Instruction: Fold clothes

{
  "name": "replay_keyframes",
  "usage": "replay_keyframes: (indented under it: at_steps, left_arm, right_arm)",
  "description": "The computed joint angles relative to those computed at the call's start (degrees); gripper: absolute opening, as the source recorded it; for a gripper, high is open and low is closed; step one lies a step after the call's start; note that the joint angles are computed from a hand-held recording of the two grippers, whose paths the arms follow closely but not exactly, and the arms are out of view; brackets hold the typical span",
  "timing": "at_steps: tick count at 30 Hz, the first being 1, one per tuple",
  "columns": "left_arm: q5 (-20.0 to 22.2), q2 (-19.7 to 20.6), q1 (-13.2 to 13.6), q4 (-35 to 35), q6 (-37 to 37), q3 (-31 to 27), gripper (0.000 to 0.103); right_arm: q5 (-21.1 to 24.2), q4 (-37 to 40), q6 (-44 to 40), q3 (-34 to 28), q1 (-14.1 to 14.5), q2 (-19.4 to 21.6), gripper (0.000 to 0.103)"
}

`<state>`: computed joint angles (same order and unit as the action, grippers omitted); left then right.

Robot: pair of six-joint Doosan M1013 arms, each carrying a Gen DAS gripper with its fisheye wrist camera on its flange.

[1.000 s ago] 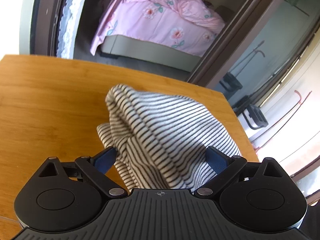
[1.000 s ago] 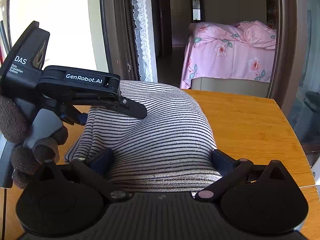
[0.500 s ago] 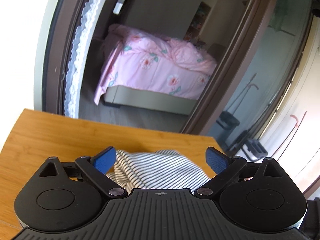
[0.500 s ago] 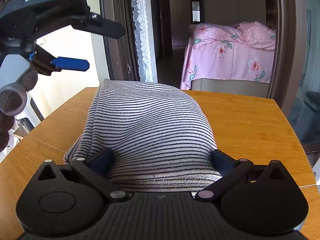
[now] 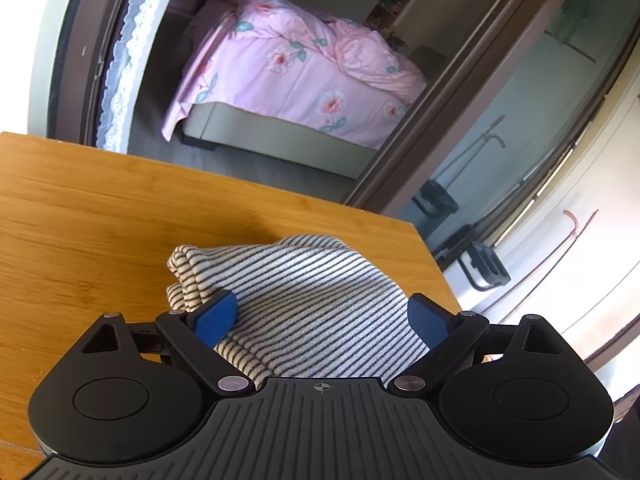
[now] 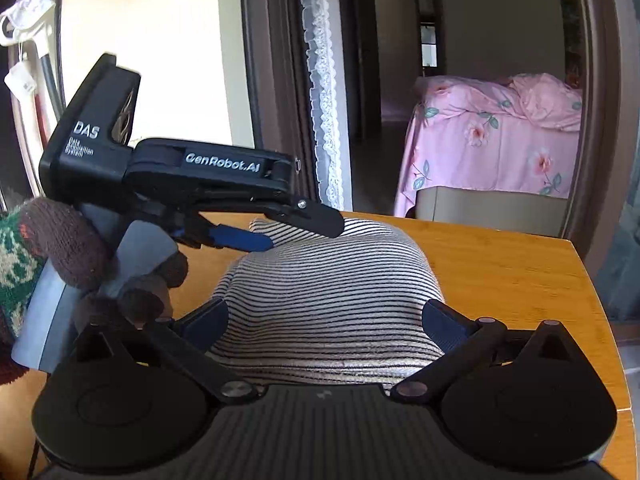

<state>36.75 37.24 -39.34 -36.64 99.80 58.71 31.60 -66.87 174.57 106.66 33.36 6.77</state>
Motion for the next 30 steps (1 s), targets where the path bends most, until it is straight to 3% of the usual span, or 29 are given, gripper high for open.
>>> replay_keyframes:
  at_steps: [2, 9, 30]
  left_arm:
    - [-0.25, -0.01, -0.12, 0.77, 0.22, 0.14, 0.096]
    - [-2.07, -0.71, -1.44, 7.05, 0.43, 1.21, 0.096]
    - [-4.98, -1.56, -1.95, 6.66, 3.07, 3.45, 0.098]
  right_arm:
    - [2.66, 2.64, -5.52, -1.27, 0.62, 1.68, 0.103]
    - [3.04, -2.03, -2.27, -0.35, 1.36, 1.75, 0.103]
    - [3.63, -8.43, 5.80, 1.54, 2.03, 1.36, 0.103]
